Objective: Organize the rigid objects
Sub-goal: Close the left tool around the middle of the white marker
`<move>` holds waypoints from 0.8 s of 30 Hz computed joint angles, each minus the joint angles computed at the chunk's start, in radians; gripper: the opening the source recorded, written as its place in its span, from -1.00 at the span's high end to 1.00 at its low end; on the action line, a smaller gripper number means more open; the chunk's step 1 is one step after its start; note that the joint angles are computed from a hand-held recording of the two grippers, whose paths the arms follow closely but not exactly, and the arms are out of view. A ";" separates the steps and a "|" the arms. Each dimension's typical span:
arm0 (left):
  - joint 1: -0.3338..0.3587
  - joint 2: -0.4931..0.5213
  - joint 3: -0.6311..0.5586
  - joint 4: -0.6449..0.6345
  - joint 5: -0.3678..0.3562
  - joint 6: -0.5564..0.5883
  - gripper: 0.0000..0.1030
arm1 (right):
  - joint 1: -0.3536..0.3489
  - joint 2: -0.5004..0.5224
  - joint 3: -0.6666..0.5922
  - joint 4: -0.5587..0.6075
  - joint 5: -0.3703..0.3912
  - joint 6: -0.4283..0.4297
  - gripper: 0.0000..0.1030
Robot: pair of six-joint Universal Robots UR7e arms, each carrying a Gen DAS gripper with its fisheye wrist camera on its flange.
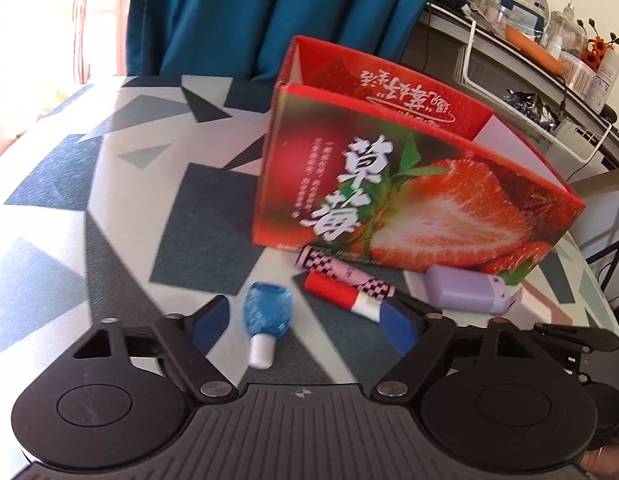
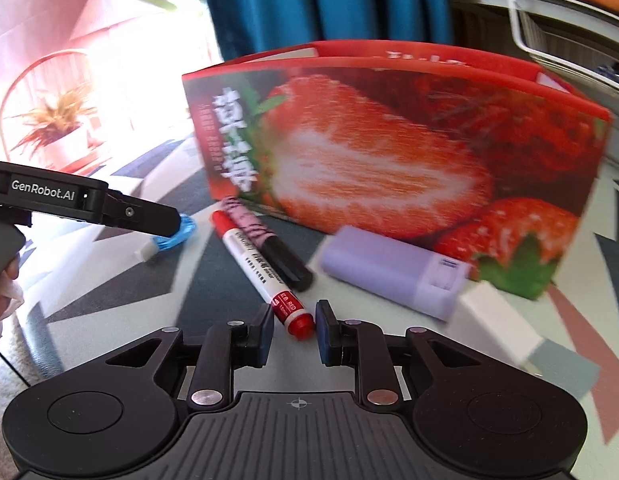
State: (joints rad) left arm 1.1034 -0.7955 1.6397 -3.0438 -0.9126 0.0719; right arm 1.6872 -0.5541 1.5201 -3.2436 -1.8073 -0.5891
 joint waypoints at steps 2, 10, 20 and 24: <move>0.004 0.009 -0.018 0.010 -0.024 -0.020 -0.38 | -0.007 -0.004 0.003 -0.012 -0.001 0.019 0.57; -0.002 0.047 -0.050 0.034 -0.046 -0.003 -0.16 | -0.021 -0.011 0.016 -0.044 0.006 0.043 0.56; -0.016 0.026 0.024 -0.003 -0.001 -0.044 -0.15 | -0.017 -0.003 0.020 -0.058 0.014 0.004 0.46; -0.017 0.030 0.028 -0.003 -0.002 -0.037 -0.15 | -0.016 0.000 0.018 -0.058 0.016 -0.006 0.46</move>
